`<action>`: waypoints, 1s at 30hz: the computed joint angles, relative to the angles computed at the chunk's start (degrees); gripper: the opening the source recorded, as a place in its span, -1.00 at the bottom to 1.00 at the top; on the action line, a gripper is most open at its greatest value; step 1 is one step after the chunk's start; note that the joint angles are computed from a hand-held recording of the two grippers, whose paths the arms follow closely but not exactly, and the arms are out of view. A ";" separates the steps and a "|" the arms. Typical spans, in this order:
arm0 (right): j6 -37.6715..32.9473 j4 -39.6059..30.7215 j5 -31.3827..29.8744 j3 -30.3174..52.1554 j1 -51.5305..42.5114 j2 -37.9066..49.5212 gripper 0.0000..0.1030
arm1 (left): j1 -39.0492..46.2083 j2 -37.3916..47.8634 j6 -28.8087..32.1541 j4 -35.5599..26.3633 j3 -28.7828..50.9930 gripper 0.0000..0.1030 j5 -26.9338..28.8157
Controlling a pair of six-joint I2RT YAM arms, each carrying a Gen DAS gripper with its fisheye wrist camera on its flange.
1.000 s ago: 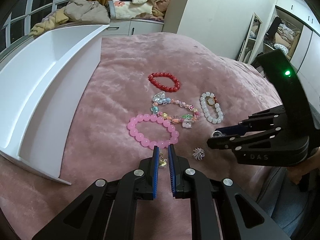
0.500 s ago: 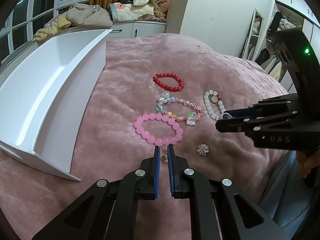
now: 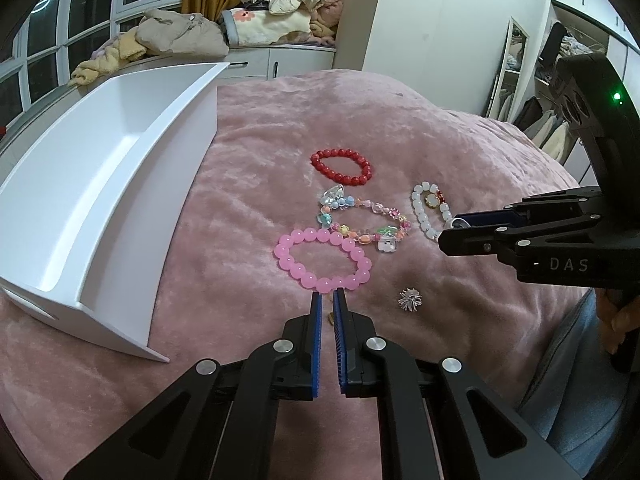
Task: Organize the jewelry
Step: 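Lift both held charms and carry them over the white box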
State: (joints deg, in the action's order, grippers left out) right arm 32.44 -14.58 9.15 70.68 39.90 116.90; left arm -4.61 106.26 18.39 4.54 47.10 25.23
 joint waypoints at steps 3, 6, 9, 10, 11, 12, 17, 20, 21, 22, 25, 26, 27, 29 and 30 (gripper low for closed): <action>0.23 1.12 -0.59 -0.54 -0.15 -0.63 -0.53 | 0.15 -0.51 0.03 0.05 -0.14 -0.78 -0.74; 0.33 1.32 -0.50 -0.36 0.03 -0.79 -0.53 | 0.39 -1.10 0.08 -0.14 -0.23 -0.78 -0.83; 0.47 1.47 0.57 -0.13 0.44 -1.09 -0.53 | 0.87 -1.77 0.16 -0.15 -0.53 -0.78 -0.59; 0.57 1.78 0.97 -0.23 0.58 -1.44 -0.53 | 0.84 -2.12 0.04 -0.15 -0.73 -0.78 -0.81; 0.58 2.00 1.10 -0.32 0.65 -1.66 -0.53 | 0.87 -2.33 0.02 -0.22 -0.80 -0.78 -0.90; 0.57 2.14 1.29 -0.42 0.66 -1.99 -0.53 | 1.03 -2.65 0.11 -0.34 -0.96 -0.78 -0.81; 0.14 2.04 2.12 -0.10 0.50 -3.70 -0.53 | 2.18 -4.30 0.36 -0.72 -1.60 -0.78 -0.25; -0.34 1.64 2.87 0.32 0.52 -4.08 -0.53 | 2.51 -3.22 0.62 -1.92 -0.57 -0.77 0.77; -0.30 1.69 2.97 0.20 0.52 -4.16 -0.53 | 2.26 -2.70 0.72 -2.20 -0.23 -0.75 1.00; -0.16 1.83 3.03 0.00 0.45 -4.21 -0.53 | 1.56 -1.76 0.90 -2.56 0.41 -0.73 1.23; 0.51 2.56 2.51 -1.24 -0.03 -4.62 -0.53 | -0.39 0.90 1.08 -3.61 2.41 -0.62 1.94; 0.84 3.00 2.46 -1.96 -0.14 -4.89 -0.53 | -1.06 1.78 0.93 -3.89 3.04 -0.52 1.79; 1.08 3.50 2.27 -2.69 -0.27 -5.17 -0.53 | -1.67 2.57 0.56 -3.87 3.48 -0.45 1.24; 1.49 4.18 1.90 -3.62 -0.58 -5.42 -0.53 | -2.40 4.77 0.25 -4.91 5.13 -0.44 0.91; 1.66 4.51 1.71 -4.01 -0.74 -5.50 -0.53 | -2.71 5.89 0.26 -5.48 5.94 -0.44 0.64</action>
State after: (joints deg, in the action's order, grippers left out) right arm 34.10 -10.07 10.86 66.67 39.16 111.41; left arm -7.33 112.15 18.64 -0.94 53.04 25.87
